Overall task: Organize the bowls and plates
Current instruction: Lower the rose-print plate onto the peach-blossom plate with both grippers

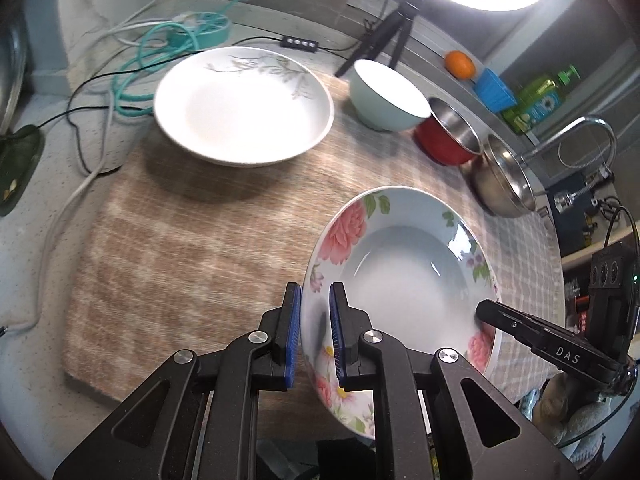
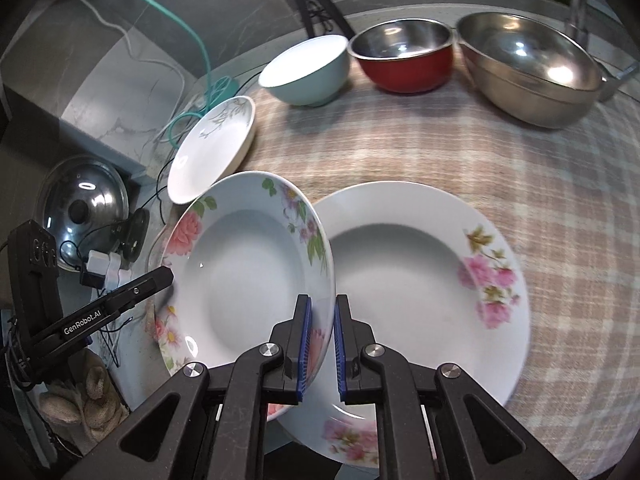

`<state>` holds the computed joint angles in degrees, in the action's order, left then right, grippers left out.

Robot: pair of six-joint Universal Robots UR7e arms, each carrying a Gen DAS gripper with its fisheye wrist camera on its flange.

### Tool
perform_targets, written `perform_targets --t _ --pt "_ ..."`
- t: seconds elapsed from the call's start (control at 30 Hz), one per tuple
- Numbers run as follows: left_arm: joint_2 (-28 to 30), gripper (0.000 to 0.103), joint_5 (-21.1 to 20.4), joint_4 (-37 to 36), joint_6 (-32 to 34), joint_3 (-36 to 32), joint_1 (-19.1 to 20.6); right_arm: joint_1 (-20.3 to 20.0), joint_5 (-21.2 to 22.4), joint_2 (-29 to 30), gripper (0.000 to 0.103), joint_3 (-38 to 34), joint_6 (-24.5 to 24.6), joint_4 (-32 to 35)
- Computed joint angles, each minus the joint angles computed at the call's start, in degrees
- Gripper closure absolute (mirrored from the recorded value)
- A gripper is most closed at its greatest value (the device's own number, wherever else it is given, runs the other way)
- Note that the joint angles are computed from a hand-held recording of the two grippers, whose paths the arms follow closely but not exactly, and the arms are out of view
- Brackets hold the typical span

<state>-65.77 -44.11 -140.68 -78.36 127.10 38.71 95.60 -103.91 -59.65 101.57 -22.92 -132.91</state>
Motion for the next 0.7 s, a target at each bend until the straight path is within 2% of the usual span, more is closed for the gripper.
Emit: perform_targets --t 0.33,0.7 --pt "6.1 0.09 -2.5 -4.1 7.4 -4.6 1.7 -2.6 -1.9 -2.4 0.093 0.6 0.8 -1.4" --pt "10.6 0.09 -4.6 -4.3 12.0 -8.7 2.8 -4.6 -3.7 -3.5 0.093 1.2 1.3 -2.7"
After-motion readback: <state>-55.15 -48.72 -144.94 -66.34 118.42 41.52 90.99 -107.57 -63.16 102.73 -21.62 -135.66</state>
